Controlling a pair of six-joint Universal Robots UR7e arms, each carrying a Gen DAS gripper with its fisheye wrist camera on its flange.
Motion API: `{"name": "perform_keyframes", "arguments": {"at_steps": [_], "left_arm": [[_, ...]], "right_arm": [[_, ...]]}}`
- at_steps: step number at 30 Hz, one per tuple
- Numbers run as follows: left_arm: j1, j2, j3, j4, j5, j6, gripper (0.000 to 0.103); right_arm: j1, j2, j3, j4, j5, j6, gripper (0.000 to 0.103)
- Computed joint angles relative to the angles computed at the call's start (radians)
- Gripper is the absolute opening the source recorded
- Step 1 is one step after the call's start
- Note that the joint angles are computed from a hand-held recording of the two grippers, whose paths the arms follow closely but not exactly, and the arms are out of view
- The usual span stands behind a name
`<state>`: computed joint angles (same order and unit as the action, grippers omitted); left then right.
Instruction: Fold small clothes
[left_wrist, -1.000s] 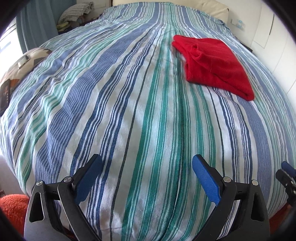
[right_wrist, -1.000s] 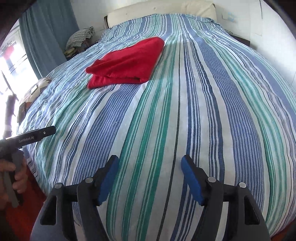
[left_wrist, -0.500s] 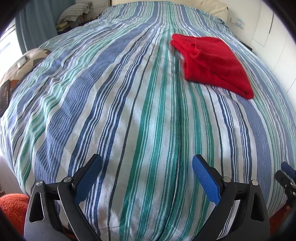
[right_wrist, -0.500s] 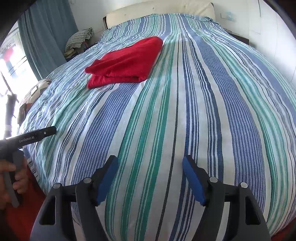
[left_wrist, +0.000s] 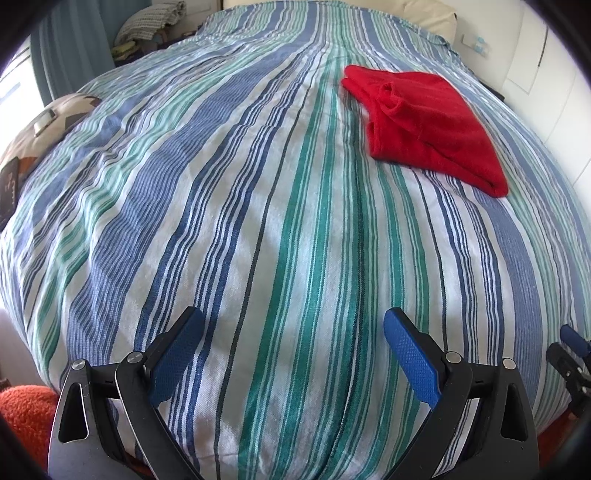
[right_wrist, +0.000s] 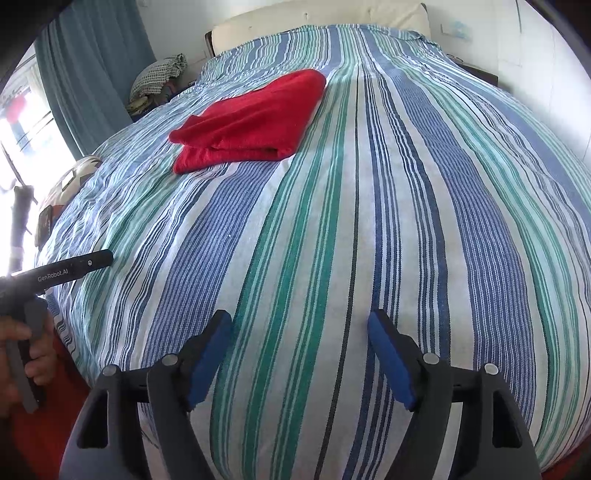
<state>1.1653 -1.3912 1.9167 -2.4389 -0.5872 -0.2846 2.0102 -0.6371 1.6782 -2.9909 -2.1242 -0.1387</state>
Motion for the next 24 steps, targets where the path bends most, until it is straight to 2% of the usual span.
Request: {"name": "perform_keyframes", "arguments": {"at_steps": [10, 13, 15, 18, 21, 22, 24], "left_arm": [[-0.002, -0.003, -0.004, 0.015, -0.005, -0.001, 0.099], [0.001, -0.022, -0.016, 0.012, -0.061, -0.012, 0.099], [0.014, -0.019, -0.059, -0.002, -0.134, -0.021, 0.098], [0.044, 0.050, -0.204, -0.035, -0.263, 0.014, 0.098], [0.076, 0.180, -0.413, -0.036, -0.374, 0.097, 0.099], [0.088, 0.231, -0.490, -0.029, -0.390, 0.121, 0.099], [0.110, 0.342, -0.651, 0.034, -0.377, 0.131, 0.099]], "right_arm": [[-0.002, 0.005, 0.001, -0.016, 0.009, 0.011, 0.079], [-0.005, -0.002, -0.007, -0.003, 0.026, 0.046, 0.079], [-0.010, -0.011, -0.011, -0.009, 0.045, 0.069, 0.079], [-0.025, -0.011, -0.051, -0.005, 0.084, 0.098, 0.079], [-0.040, 0.032, -0.185, 0.053, 0.126, 0.088, 0.079], [-0.044, 0.058, -0.258, 0.078, 0.142, 0.074, 0.079], [-0.054, 0.117, -0.415, 0.149, 0.194, 0.061, 0.079]]}}
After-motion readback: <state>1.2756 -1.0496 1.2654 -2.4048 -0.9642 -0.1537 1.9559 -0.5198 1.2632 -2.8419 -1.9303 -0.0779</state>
